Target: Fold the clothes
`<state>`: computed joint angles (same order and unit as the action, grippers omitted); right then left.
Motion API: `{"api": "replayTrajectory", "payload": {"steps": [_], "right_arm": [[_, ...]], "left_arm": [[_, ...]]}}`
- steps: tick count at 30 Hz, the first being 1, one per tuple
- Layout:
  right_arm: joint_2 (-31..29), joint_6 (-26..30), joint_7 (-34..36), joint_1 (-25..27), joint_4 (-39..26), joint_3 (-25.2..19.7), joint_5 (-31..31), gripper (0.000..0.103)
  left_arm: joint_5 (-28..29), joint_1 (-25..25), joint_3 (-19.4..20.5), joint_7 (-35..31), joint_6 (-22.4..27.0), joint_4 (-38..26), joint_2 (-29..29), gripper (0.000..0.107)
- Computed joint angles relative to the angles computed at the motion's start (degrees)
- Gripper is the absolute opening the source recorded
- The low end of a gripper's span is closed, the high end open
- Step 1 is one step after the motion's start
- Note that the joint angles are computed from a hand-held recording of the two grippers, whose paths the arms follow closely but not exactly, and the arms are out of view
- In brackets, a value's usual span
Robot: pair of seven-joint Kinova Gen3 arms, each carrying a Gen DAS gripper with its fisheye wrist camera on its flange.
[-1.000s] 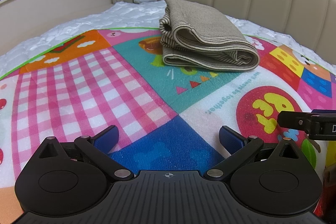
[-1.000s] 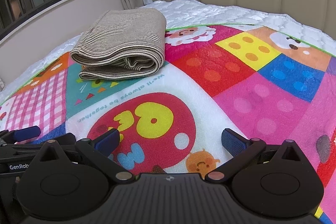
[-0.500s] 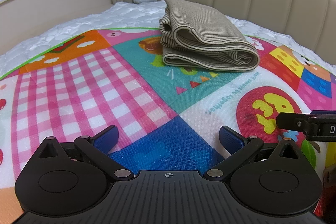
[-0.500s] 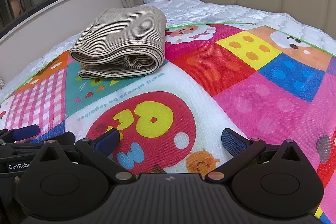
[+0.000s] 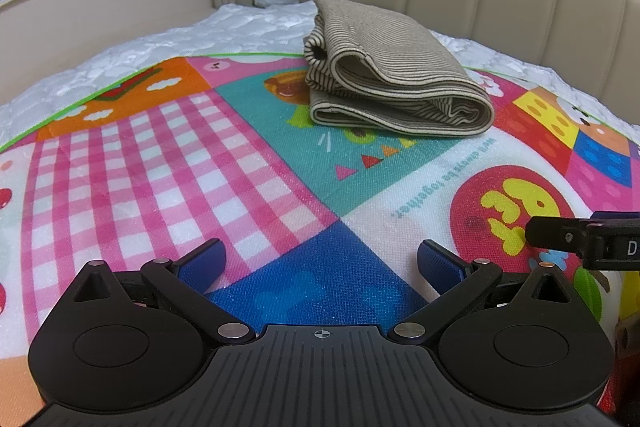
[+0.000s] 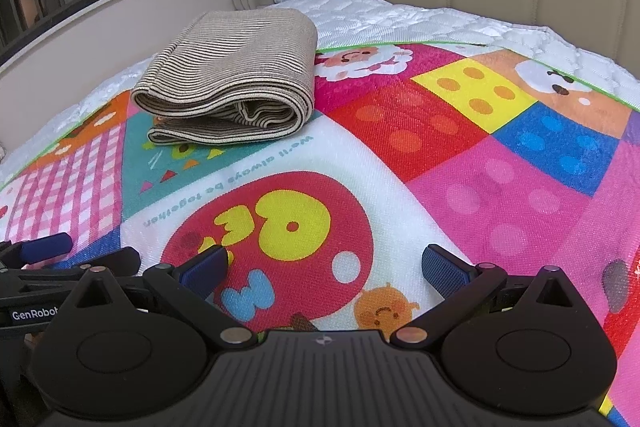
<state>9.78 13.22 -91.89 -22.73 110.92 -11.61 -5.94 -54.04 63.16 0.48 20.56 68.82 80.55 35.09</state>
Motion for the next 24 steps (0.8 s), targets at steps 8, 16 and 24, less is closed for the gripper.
{"api": "replayTrajectory", "payload": {"steps": [8, 16, 24], "right_arm": [[0.03, 0.04, 2.07, 1.40, 0.04, -1.05, -1.85, 0.103], [-0.14, 0.13, 2.60, 1.56, 0.15, -1.20, -2.71, 0.103], [-0.06, 0.45, 2.70, 1.14, -0.07, -0.72, -2.85, 0.103]], "left_arm": [[0.03, 0.04, 0.00, 0.07, 0.06, -0.06, 0.00, 0.103], [0.07, -0.08, 0.09, 0.04, -0.02, -0.12, 0.00, 0.103], [0.12, -0.11, 0.02, -0.01, -0.15, -0.08, -0.05, 0.103]]}}
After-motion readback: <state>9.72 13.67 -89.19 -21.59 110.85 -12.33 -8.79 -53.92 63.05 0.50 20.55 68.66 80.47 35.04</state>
